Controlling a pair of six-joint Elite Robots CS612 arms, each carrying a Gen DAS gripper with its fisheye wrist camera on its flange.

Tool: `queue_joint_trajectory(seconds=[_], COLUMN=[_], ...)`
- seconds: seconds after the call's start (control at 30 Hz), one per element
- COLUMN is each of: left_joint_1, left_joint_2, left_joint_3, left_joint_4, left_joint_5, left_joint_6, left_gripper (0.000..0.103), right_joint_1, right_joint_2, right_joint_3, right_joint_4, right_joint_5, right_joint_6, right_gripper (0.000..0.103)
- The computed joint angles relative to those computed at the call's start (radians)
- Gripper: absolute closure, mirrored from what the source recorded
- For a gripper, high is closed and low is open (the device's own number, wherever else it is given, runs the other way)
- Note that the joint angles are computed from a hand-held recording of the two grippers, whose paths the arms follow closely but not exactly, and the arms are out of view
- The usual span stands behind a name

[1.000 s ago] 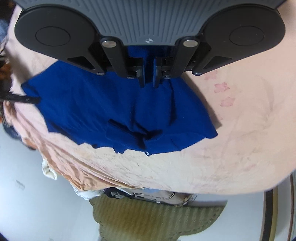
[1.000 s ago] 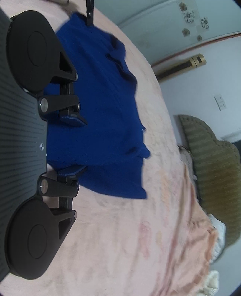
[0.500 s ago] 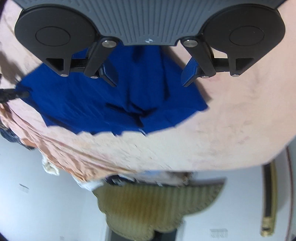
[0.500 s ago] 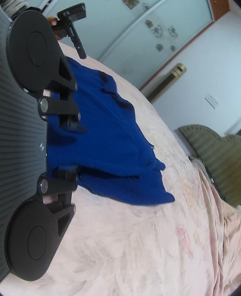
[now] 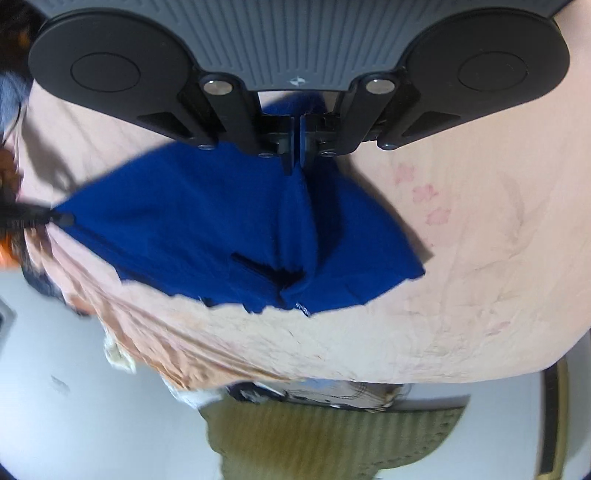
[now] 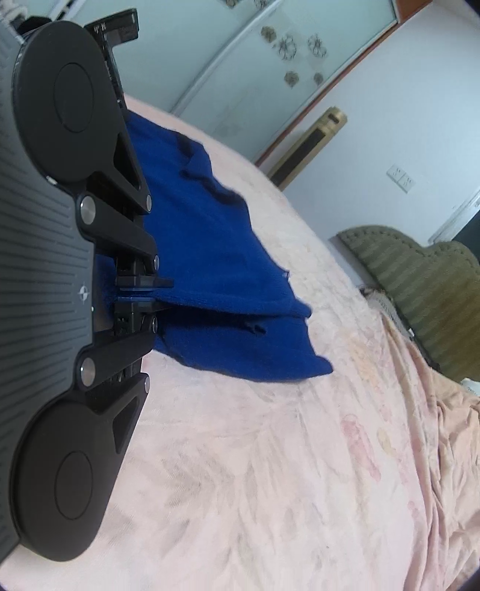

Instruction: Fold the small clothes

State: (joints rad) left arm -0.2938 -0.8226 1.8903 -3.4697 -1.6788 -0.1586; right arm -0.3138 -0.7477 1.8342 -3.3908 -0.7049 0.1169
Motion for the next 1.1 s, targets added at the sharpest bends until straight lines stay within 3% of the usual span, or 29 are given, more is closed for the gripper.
queue_joint_trajectory(seconds=[0.1, 0.17, 0.2, 0.27, 0.33, 0.37, 0.4, 0.43, 0.47, 0.6, 0.67, 0.77, 0.83, 0.93, 1.03, 1.1], left_joint_1=[-0.012, -0.01, -0.012, -0.017, -0.029, -0.037, -0.047, -0.059, -0.075, -0.152, -0.173, -0.179, -0.171, -0.138, -0.085, -0.079], left_joint_2=[-0.009, -0.014, -0.018, -0.025, -0.03, -0.029, -0.025, -0.017, -0.007, 0.063, 0.107, 0.168, 0.198, 0.216, 0.202, 0.178], left_joint_3=[-0.007, -0.013, -0.015, -0.015, -0.024, -0.034, -0.051, -0.072, -0.087, -0.157, -0.2, -0.267, -0.32, -0.402, -0.438, -0.411], left_joint_4=[0.118, 0.125, 0.106, 0.056, 0.017, 0.01, 0.007, 0.008, -0.004, -0.02, -0.02, -0.029, -0.023, 0.055, 0.186, 0.196], left_joint_5=[0.03, 0.034, 0.057, 0.105, 0.146, 0.162, 0.175, 0.193, 0.224, 0.402, 0.47, 0.525, 0.561, 0.659, 0.694, 0.7], left_joint_6=[0.065, 0.072, 0.061, 0.055, 0.096, 0.122, 0.163, 0.211, 0.272, 0.609, 0.755, 0.871, 0.818, 0.52, 0.206, 0.095], left_gripper=[0.101, 0.1, 0.099, 0.094, 0.087, 0.074, 0.054, 0.043, 0.03, 0.029, 0.029, 0.028, 0.028, 0.027, 0.029, 0.029], right_joint_1=[0.002, 0.012, 0.017, 0.021, 0.042, 0.056, 0.07, 0.08, 0.087, 0.128, 0.155, 0.182, 0.195, 0.195, 0.186, 0.183], right_joint_2=[-0.032, -0.04, -0.044, -0.051, -0.066, -0.067, -0.066, -0.063, -0.057, -0.016, 0.004, 0.043, 0.061, 0.078, 0.074, 0.066], right_joint_3=[0.025, 0.022, 0.023, 0.03, 0.048, 0.048, 0.041, 0.027, 0.007, -0.092, -0.137, -0.194, -0.218, -0.231, -0.225, -0.219], right_joint_4=[0.081, 0.156, 0.162, 0.124, 0.0, -0.058, -0.102, -0.126, -0.128, -0.032, 0.046, 0.118, 0.141, 0.132, 0.133, 0.119], right_joint_5=[-0.042, -0.087, -0.119, -0.157, -0.277, -0.336, -0.378, -0.388, -0.368, -0.285, -0.265, -0.219, -0.23, -0.229, -0.222, -0.25], right_joint_6=[-0.1, -0.155, -0.157, -0.156, -0.161, -0.165, -0.169, -0.171, -0.166, -0.169, -0.189, -0.167, -0.164, -0.137, -0.129, -0.137], right_gripper=[0.097, 0.094, 0.086, 0.08, 0.064, 0.064, 0.064, 0.064, 0.064, 0.064, 0.063, 0.058, 0.058, 0.059, 0.06, 0.059])
